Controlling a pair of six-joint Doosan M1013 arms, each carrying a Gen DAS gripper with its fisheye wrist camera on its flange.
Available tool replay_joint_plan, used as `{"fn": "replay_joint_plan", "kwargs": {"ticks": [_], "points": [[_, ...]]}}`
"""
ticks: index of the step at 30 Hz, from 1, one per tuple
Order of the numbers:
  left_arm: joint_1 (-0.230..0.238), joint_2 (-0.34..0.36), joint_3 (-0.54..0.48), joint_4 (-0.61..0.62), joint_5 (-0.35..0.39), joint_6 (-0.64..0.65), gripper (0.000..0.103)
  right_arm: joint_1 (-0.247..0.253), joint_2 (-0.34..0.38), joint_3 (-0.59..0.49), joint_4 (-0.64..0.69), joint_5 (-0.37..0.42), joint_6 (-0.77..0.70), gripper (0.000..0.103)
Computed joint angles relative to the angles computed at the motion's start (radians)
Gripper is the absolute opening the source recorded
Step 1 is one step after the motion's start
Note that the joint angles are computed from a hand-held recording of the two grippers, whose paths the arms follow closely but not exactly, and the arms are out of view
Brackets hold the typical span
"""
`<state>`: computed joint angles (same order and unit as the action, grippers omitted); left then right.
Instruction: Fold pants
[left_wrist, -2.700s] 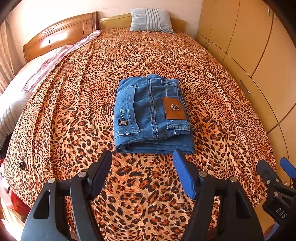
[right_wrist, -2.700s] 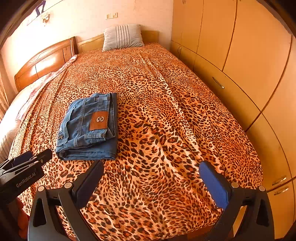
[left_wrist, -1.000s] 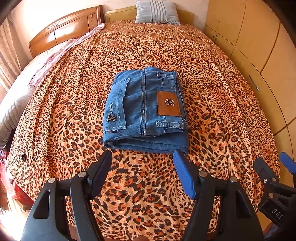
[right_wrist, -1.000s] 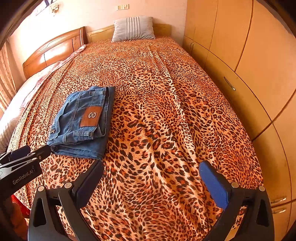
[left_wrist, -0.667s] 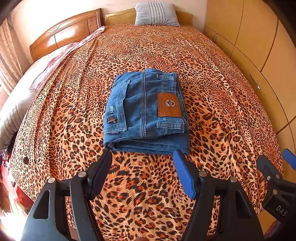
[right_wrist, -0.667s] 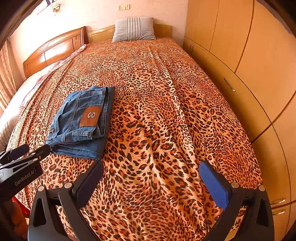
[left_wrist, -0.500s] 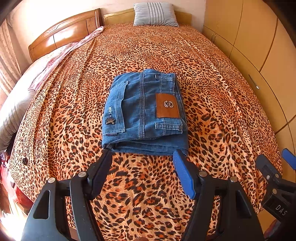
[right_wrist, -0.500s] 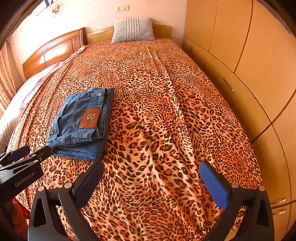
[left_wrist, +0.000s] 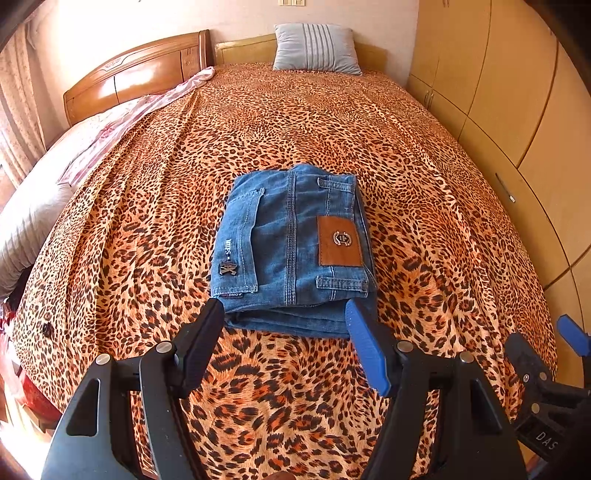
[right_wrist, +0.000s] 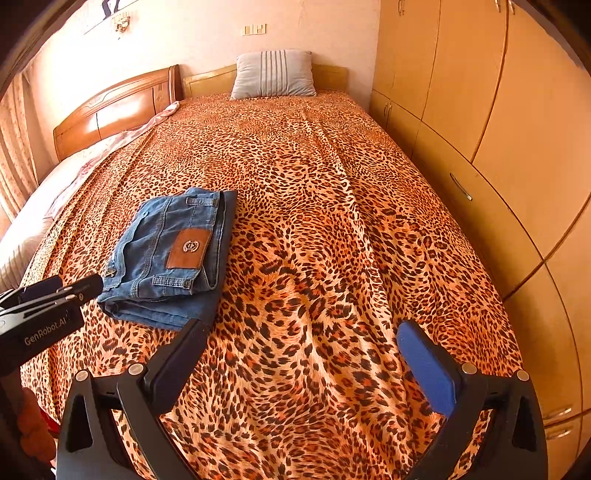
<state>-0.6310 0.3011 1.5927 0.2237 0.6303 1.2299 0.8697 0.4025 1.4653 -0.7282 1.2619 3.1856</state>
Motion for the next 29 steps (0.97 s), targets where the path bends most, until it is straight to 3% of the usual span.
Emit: {"fn": "replay_joint_plan", "kwargs": {"ticks": [19, 29], "points": [[0.002, -0.006, 0.005, -0.048, -0.002, 0.078, 0.068, -0.002, 0.009, -0.016, 0.044, 0.025, -0.007, 0.103], [0.016, -0.016, 0.002, -0.176, -0.015, 0.184, 0.071, -0.004, 0.017, -0.024, 0.064, 0.028, -0.012, 0.103]]}}
